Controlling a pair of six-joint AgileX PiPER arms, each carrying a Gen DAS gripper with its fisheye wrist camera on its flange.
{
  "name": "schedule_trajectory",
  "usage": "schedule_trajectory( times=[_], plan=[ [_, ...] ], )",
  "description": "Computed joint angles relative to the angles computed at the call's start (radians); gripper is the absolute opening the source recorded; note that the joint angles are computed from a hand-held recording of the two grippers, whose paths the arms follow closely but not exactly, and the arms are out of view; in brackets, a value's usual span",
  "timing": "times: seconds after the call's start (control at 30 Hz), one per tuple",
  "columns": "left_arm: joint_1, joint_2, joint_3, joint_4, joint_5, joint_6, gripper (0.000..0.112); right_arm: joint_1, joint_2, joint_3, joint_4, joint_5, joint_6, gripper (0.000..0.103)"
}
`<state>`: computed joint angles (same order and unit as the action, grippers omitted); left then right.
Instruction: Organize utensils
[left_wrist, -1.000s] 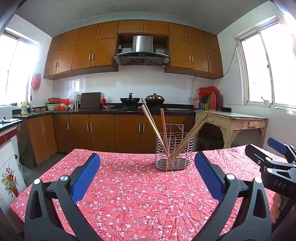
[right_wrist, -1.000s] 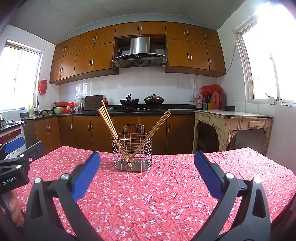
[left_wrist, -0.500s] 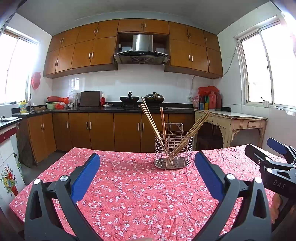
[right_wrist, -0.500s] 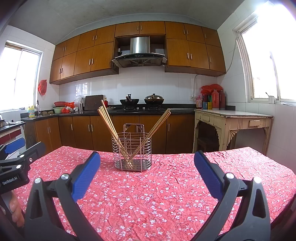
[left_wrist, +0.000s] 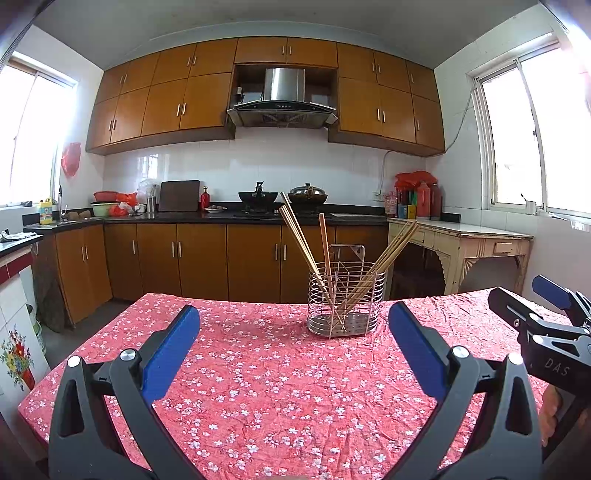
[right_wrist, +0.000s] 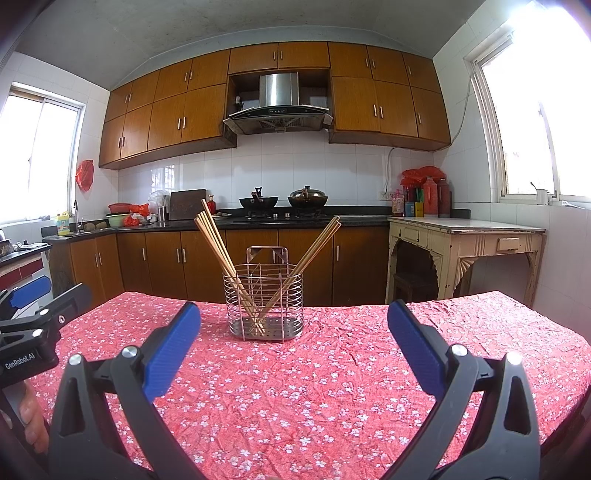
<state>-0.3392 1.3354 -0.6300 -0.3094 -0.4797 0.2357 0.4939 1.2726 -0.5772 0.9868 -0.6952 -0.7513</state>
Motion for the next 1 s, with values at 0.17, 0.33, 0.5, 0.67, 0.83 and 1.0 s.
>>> schedule_trajectory(
  times=[0.17, 0.33, 0.5, 0.67, 0.83, 1.0],
  plan=[
    [0.001, -0.001, 0.003, 0.006, 0.000, -0.006, 0.101, 0.002, 0.001, 0.000, 0.000, -0.003, 0.003, 0.099],
    [0.001, -0.002, 0.003, 0.007, 0.001, -0.009, 0.101, 0.001, 0.003, 0.002, -0.005, -0.004, 0.011, 0.099],
    [0.005, -0.003, 0.003, 0.019, 0.005, -0.019, 0.101, -0.001, 0.005, 0.005, -0.011, -0.004, 0.018, 0.099],
    [0.005, -0.002, 0.001, 0.015, 0.000, -0.018, 0.101, 0.001, 0.005, 0.004, -0.009, -0.006, 0.016, 0.099],
    [0.002, -0.003, -0.002, 0.005, 0.003, -0.006, 0.101, 0.002, 0.006, 0.004, -0.009, -0.006, 0.017, 0.099],
    [0.017, -0.004, -0.008, 0.049, 0.021, -0.047, 0.101, 0.001, 0.005, 0.003, -0.007, -0.005, 0.016, 0.099]
  ],
)
